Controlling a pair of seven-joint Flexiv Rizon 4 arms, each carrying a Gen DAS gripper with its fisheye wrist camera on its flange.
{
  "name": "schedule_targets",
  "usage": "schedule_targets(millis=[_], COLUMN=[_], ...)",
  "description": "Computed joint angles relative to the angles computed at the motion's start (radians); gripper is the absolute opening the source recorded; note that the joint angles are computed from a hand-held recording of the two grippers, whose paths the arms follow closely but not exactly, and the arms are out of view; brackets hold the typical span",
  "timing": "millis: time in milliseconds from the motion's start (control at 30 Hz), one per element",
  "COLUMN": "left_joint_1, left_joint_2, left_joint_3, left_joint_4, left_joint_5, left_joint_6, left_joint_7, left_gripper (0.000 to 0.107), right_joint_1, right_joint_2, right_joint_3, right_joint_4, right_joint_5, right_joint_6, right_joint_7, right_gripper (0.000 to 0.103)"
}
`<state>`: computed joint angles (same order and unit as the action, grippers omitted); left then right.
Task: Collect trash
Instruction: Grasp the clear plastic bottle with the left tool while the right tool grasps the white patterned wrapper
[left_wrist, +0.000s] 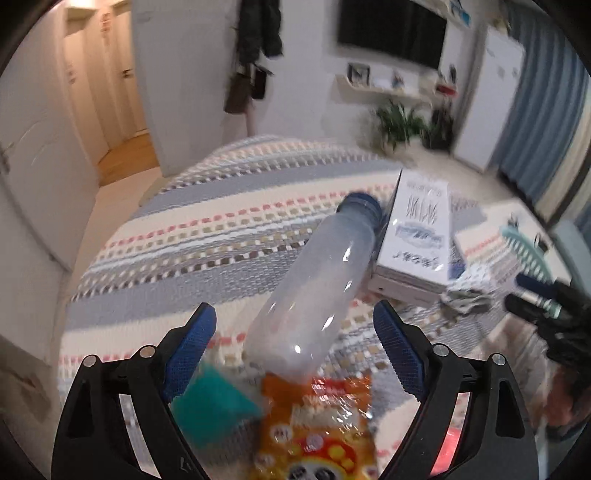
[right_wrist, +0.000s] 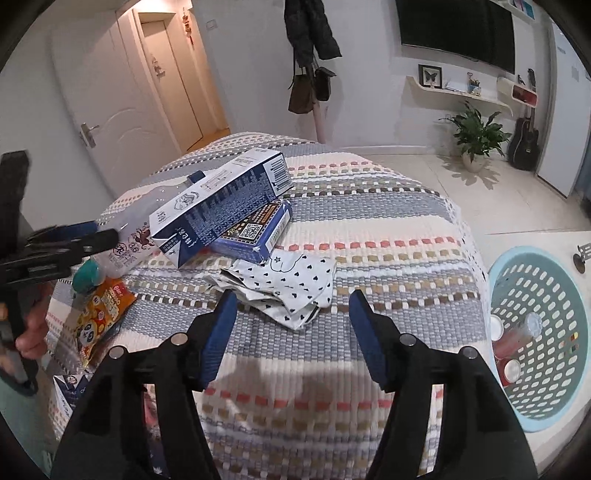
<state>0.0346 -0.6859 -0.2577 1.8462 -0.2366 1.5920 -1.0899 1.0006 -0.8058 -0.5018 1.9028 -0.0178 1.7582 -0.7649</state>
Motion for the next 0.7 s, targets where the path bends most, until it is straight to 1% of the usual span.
schedule_targets(millis=[33, 67, 133, 200, 233, 300, 367, 433, 533, 633, 700], left_joint_1=[-0.039, -0.058, -0.076, -0.106, -0.127, -0.142, -0.138, -0.13, -0.108, -0.093, -0.067], left_joint_2=[-0.012, -0.021, -0.035, -0.046, -0.055, -0.069, -0.077, -0.082, -0.085, -0.081, -0.074], left_joint_3=[0.049, 0.065, 0.082, 0.115, 0.14, 0.156, 0.15, 0.137, 0.11, 0.092, 0.062], left_joint_4=[-0.039, -0.059, -0.093, -0.124, -0.144, -0.163, -0.174, -0.182, -0.172, -0.149, -0.128], left_joint_5=[0.021, 0.01, 0.013, 0.012, 0.015, 0.017, 0.011, -0.003, -0.027, -0.039, -0.054], left_joint_6=[-0.042, -0.062, -0.104, -0.141, -0.162, -0.175, -0.186, -0.203, -0.187, -0.163, -0.147], left_joint_7=[-0.011, 0.005, 0.013, 0.004, -0.008, -0.021, -0.028, -0.037, -0.048, -0.053, -0.052], left_gripper=[0.082, 0.081, 0.078, 0.072, 0.067, 0.063, 0.054, 0.049, 0.048, 0.047, 0.046], right_joint_1=[-0.008, -0.018, -0.017, -0.019, -0.026, -0.034, -0.029, -0.012, -0.004, -0.035, -0.06], right_joint_2=[0.001, 0.002, -0.001, -0.004, -0.004, -0.004, -0.008, -0.015, -0.026, -0.03, -0.032], right_joint_3=[0.008, 0.018, 0.016, 0.017, 0.026, 0.036, 0.031, 0.013, -0.001, 0.026, 0.047], right_joint_4=[-0.004, -0.008, -0.01, -0.017, -0.02, -0.027, -0.036, -0.044, -0.064, -0.099, -0.115], right_joint_5=[-0.006, -0.014, -0.028, -0.038, -0.046, -0.058, -0.067, -0.079, -0.106, -0.148, -0.181], right_joint_6=[-0.003, -0.005, -0.011, -0.017, -0.016, -0.015, -0.023, -0.041, -0.07, -0.127, -0.154], right_joint_7=[-0.005, -0.012, -0.025, -0.033, -0.04, -0.053, -0.063, -0.069, -0.07, -0.062, -0.048], right_gripper=[0.061, 0.064, 0.067, 0.068, 0.068, 0.068, 0.068, 0.068, 0.068, 0.069, 0.07])
